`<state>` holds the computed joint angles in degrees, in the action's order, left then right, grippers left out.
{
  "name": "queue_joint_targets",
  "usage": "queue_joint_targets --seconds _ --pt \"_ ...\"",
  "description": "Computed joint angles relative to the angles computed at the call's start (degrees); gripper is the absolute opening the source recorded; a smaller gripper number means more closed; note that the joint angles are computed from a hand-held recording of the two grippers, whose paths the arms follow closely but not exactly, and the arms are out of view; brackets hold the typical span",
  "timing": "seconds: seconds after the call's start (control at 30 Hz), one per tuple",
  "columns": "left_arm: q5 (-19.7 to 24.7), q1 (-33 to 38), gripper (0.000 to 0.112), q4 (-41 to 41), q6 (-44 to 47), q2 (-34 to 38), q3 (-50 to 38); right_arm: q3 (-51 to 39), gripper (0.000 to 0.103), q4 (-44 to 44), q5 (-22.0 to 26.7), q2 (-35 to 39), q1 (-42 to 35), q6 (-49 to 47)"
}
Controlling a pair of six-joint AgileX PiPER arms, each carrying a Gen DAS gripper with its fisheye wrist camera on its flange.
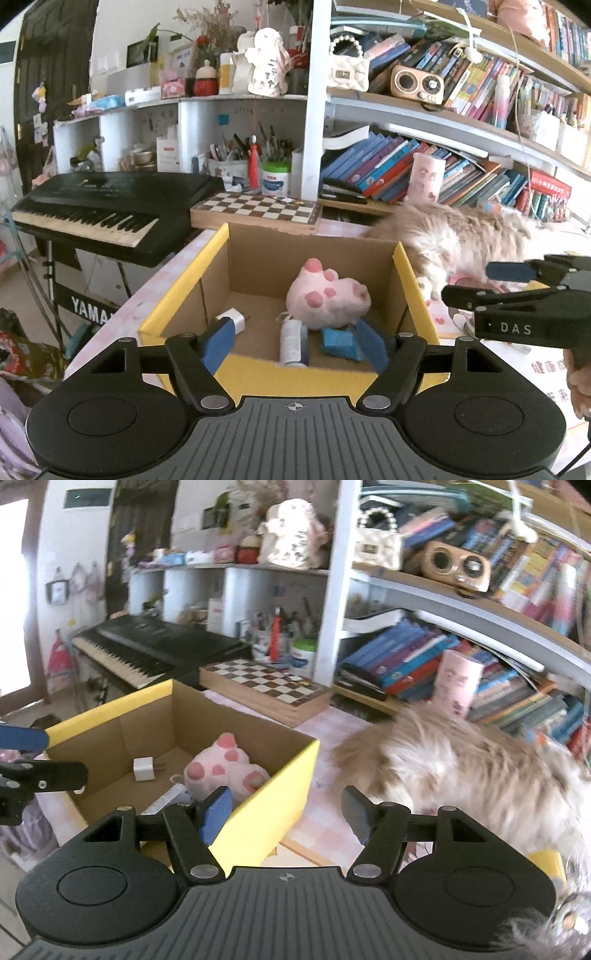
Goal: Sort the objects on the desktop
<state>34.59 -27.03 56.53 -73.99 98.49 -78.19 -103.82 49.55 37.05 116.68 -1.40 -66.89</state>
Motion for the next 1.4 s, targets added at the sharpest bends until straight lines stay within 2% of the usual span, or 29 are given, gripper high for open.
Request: queue_joint_targets --seconds 0.1,0.2,0.33,0.53,0.7,1.0,1.27,1.4 --pt "0.6 -1.2 0.076 2.5 -3.2 -2.8 3.8 8.3 0.066 3.1 -4.6 -4.6 0.0 -2.1" --pt "1.7 -3.0 0.082 5.2 -6.8 -6.0 8.1 15.8 0.066 5.9 -7.6 -8.9 0.0 -3.7" --pt "3.4 -5.3 0.082 7.2 -10.4 -10.4 13.5 25.7 0.067 9.6 -11.6 -14.9 0.6 -6.3" --pt "6.3 -9.2 0.083 8.6 -14.7 -16.0 20.6 38.9 0.071 17.7 -16.2 -23.6 1.8 -12.6" --pt "9.3 -12.4 0.083 9.3 -18.1 -19.4 24.8 46.8 0.072 20.8 -18.7 -29.0 2.9 -14.3" --pt "12.9 -17.9 0.083 8.8 -21.9 -22.9 29.9 57.2 0.073 20.1 -21.6 -36.9 4.2 -10.0" --pt "16.5 -22.1 0.083 8.5 -25.5 -23.4 31.4 61.6 0.074 10.4 -21.9 -40.8 4.8 0.1" --pt "19.2 -24.6 0.083 8.9 -28.7 -23.3 32.1 63.2 0.077 8.1 -21.6 -42.5 4.9 1.4"
